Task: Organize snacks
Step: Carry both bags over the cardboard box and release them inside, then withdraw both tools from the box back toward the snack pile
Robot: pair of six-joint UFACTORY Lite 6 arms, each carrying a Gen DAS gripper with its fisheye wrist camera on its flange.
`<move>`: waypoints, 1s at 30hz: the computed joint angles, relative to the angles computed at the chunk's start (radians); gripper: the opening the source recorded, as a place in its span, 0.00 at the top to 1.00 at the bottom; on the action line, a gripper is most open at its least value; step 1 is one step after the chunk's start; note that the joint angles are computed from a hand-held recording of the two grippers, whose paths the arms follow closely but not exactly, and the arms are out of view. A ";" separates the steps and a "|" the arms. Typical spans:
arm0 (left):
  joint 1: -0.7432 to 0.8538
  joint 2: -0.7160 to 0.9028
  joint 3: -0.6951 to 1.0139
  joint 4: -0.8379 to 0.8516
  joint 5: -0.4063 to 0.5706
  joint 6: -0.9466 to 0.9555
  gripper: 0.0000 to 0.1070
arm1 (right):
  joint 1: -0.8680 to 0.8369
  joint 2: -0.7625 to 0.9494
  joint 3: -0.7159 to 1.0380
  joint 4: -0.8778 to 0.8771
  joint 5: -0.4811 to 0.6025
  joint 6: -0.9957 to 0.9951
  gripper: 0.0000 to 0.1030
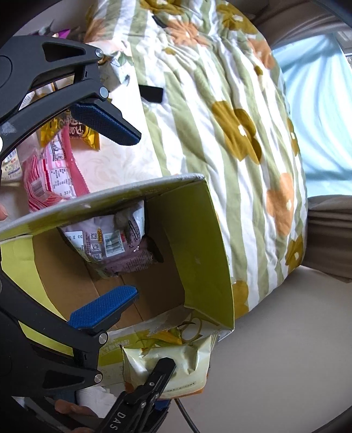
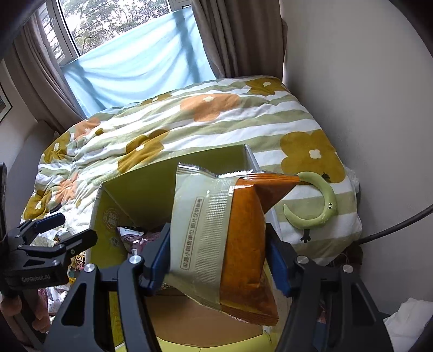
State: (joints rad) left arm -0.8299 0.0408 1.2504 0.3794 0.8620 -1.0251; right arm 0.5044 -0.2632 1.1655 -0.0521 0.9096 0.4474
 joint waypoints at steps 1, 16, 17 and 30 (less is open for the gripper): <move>-0.008 -0.017 -0.014 0.008 0.009 -0.017 0.04 | -0.003 0.011 0.006 0.013 -0.011 -0.009 0.42; -0.073 -0.105 -0.159 0.028 0.034 -0.138 0.04 | -0.028 0.182 0.022 0.175 -0.165 -0.154 0.09; -0.079 -0.103 -0.159 0.037 0.040 -0.147 0.04 | -0.027 0.161 0.008 0.172 -0.164 -0.150 0.09; -0.256 -0.105 -0.015 0.145 0.247 -0.292 0.04 | 0.088 -0.040 0.075 0.051 0.013 -0.052 0.09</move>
State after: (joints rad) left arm -1.0863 -0.0646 1.2355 0.5248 1.1092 -1.3168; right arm 0.5925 -0.3036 1.2402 -0.0013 0.9226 0.3949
